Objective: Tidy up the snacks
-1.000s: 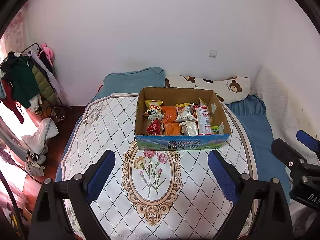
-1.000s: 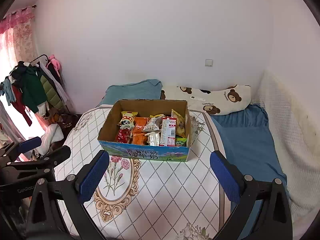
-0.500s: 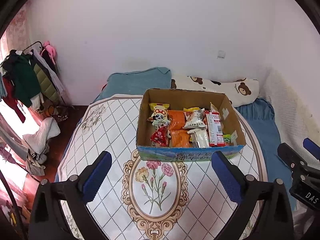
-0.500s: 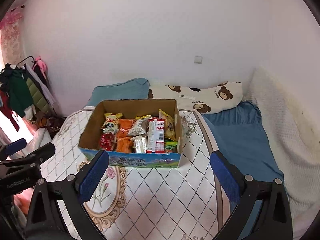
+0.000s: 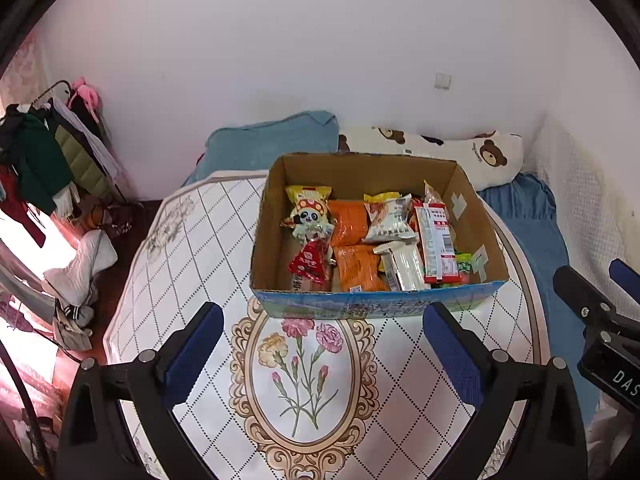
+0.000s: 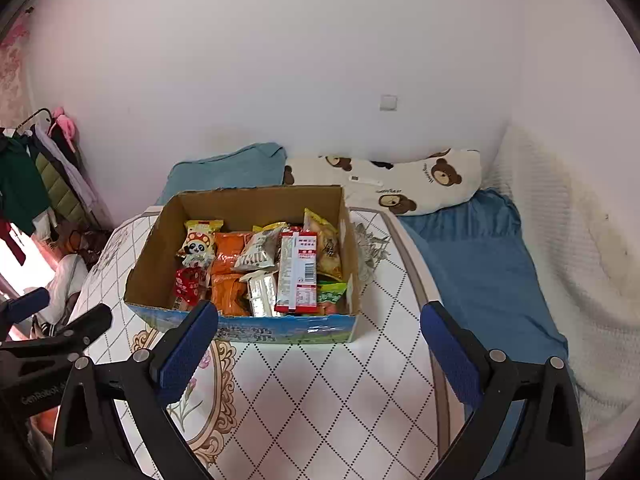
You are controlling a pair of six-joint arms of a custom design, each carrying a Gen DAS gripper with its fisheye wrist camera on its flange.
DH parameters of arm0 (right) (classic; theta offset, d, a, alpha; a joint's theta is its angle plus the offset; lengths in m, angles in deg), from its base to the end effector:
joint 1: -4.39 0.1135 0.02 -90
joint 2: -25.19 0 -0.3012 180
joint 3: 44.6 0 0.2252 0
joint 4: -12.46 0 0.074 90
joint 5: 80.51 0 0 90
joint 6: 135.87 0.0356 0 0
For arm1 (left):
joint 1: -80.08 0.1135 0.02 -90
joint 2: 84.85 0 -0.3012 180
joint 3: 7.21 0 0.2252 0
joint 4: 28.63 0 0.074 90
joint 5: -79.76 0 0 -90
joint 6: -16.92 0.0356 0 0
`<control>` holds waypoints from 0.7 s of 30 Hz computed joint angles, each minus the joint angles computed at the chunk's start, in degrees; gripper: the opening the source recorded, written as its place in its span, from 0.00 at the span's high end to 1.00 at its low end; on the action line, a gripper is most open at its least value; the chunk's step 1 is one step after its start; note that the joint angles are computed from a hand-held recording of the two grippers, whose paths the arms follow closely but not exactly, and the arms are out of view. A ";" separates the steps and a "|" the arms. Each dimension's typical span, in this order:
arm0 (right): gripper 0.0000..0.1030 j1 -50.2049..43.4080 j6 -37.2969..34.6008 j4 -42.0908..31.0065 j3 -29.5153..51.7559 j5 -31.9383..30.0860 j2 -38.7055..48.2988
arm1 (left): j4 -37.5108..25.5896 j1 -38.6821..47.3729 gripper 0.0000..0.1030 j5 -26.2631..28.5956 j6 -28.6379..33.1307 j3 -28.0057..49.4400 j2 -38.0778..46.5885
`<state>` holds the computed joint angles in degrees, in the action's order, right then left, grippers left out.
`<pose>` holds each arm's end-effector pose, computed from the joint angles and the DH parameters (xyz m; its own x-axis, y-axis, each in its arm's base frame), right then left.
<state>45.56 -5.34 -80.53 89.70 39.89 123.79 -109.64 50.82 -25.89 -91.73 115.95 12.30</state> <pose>0.2411 0.1869 0.4546 -0.7166 0.1179 -0.6874 0.1365 0.9903 0.0275 0.2856 -0.1490 0.4224 -0.7845 0.0865 -0.6141 0.0895 0.9956 0.0259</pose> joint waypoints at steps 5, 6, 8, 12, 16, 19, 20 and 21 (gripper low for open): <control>0.00 -0.87 -0.49 1.50 -1.49 -1.04 0.21 | -0.24 -0.15 0.01 -0.12 0.07 0.57 1.07; 0.00 -0.82 -0.41 1.37 -1.50 -1.01 0.10 | -0.21 -0.18 0.01 -0.25 0.08 0.61 1.10; 0.00 -1.00 -0.37 1.52 -1.53 -1.17 0.25 | 0.12 -0.13 0.01 -0.19 0.02 0.45 1.13; 0.00 -1.16 -0.44 1.94 -1.93 -1.14 0.15 | 0.29 -0.01 0.01 -0.11 0.19 0.34 1.11; 0.00 -1.37 -0.46 2.32 -2.64 -1.85 -0.33 | 0.18 0.07 0.01 -0.06 0.29 0.44 1.13; 0.00 -1.06 -0.17 2.12 -2.76 -1.60 -0.29 | 0.20 0.11 0.01 -0.07 0.35 0.47 1.17; 0.00 -1.12 -0.13 2.04 -2.74 -1.68 -0.33 | 0.22 0.13 0.01 -0.02 0.32 0.45 1.14; 0.00 -1.11 -0.18 2.03 -2.69 -1.64 -0.32 | 0.27 0.09 0.01 -0.20 0.32 0.46 1.16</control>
